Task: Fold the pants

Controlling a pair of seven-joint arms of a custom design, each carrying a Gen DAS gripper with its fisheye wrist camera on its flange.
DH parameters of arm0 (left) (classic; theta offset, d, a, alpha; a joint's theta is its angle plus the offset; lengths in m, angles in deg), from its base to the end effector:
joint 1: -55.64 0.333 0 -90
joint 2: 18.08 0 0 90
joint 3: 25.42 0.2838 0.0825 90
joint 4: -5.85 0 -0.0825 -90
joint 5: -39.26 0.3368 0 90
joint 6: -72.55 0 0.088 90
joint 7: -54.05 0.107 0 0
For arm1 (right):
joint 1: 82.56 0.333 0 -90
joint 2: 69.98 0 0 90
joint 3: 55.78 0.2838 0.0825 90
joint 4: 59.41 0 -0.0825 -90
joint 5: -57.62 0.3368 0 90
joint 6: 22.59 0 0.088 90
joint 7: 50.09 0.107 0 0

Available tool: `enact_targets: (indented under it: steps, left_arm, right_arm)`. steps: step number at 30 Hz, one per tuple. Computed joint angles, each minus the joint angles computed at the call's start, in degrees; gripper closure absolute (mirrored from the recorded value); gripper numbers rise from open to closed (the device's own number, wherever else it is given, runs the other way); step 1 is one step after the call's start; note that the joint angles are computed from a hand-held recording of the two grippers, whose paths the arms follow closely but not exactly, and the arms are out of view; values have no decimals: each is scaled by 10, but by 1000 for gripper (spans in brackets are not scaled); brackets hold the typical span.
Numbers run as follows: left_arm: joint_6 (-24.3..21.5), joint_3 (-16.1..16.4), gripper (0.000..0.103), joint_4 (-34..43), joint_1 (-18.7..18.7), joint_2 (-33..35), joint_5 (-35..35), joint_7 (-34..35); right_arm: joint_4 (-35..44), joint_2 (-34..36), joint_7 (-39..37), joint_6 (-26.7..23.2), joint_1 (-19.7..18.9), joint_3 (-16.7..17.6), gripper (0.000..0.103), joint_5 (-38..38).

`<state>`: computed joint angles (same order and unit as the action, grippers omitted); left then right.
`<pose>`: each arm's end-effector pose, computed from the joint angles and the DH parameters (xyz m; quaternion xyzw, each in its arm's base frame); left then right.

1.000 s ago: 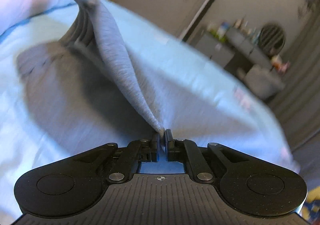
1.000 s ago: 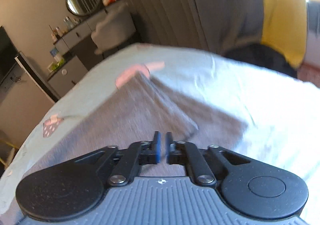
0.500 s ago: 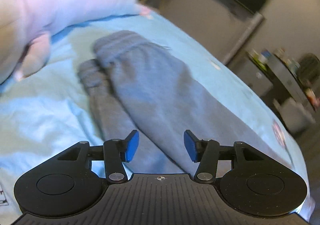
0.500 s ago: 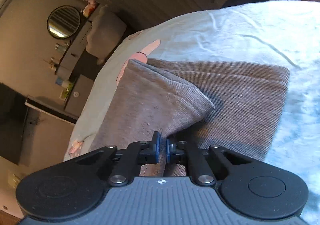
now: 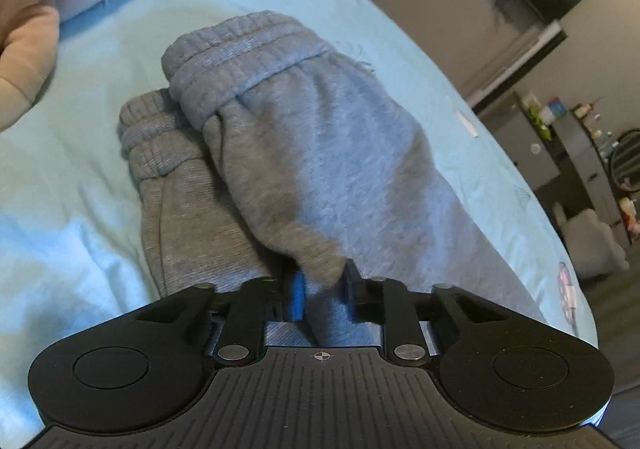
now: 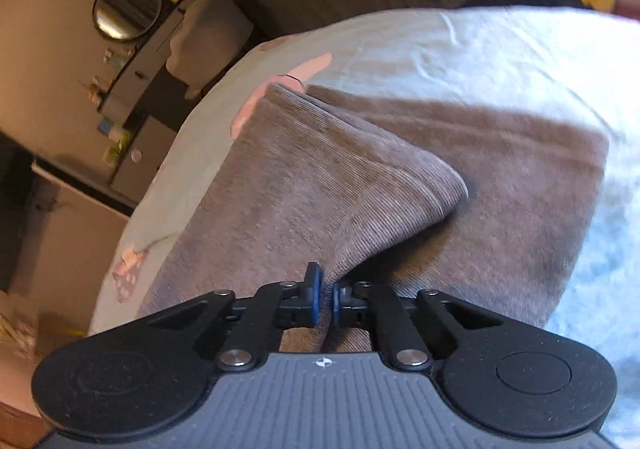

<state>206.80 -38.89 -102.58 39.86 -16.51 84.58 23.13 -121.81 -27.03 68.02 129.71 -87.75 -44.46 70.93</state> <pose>0.4950 -0.2634 0.5200 -0.9061 0.1909 -0.3307 0.1822 0.7374 0.0154 0.4706 -0.4010 0.8129 -0.0615 0.4179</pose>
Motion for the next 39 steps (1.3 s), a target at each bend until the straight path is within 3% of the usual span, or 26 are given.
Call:
enact_targets:
  steps: [3,6,9,11,16,17,19,22,25,28,29,31,34,36,37,39]
  left_arm:
    - [-1,-4,88,-7,-3,-18,28,-28]
    - [-9,-15,89,-18,-7,-51,78,-55]
    - [-8,-28,90,-39,-8,-82,89,-72]
    - [-18,-33,89,-52,-11,-92,64,-50]
    - [-85,-40,82,-42,-25,-70,-41,21]
    - [-102,-44,72,-36,-28,-68,-39,16]
    - [-154,-55,64,-14,-37,-61,-16,6]
    - [-227,-63,60,33,-54,-44,10,30]
    - [-271,-65,58,80,-70,-24,36,53]
    - [-304,-66,56,144,-93,18,71,87]
    - [-301,-63,53,162,-101,32,80,103]
    - [-300,-58,52,213,-122,69,99,141]
    - [-299,-46,42,307,-159,143,123,203]
    - [-292,-36,39,369,-183,193,133,239]
    - [-290,-31,38,414,-196,228,135,262]
    - [-280,-22,38,490,-215,286,122,295]
  right_arm:
    - [-18,-28,-34,30,7,-9,98,-27]
    - [-59,-66,-73,79,-18,17,98,-10]
    - [-111,-108,-92,108,-26,8,98,-21]
    - [-138,-127,-100,100,-19,-15,98,-54]
    - [-128,-113,-121,0,9,-57,96,-125]
    - [-127,-111,-121,-9,8,-56,92,-121]
    - [-144,-116,-119,9,-5,-43,81,-89]
    - [-157,-117,-96,42,-27,-27,58,-38]
    - [-162,-113,-62,52,-35,-25,61,-10]
    - [-159,-110,-31,43,-30,-32,92,-15]
    - [-165,-114,-34,49,-32,-28,95,-15]
    - [-182,-129,-27,68,-6,-57,98,-64]
    - [-188,-142,-14,99,29,-93,98,-148]
    - [-221,-164,-5,134,32,-98,98,-179]
    - [-226,-167,-3,137,36,-104,98,-199]
    - [-213,-157,3,97,48,-118,98,-239]
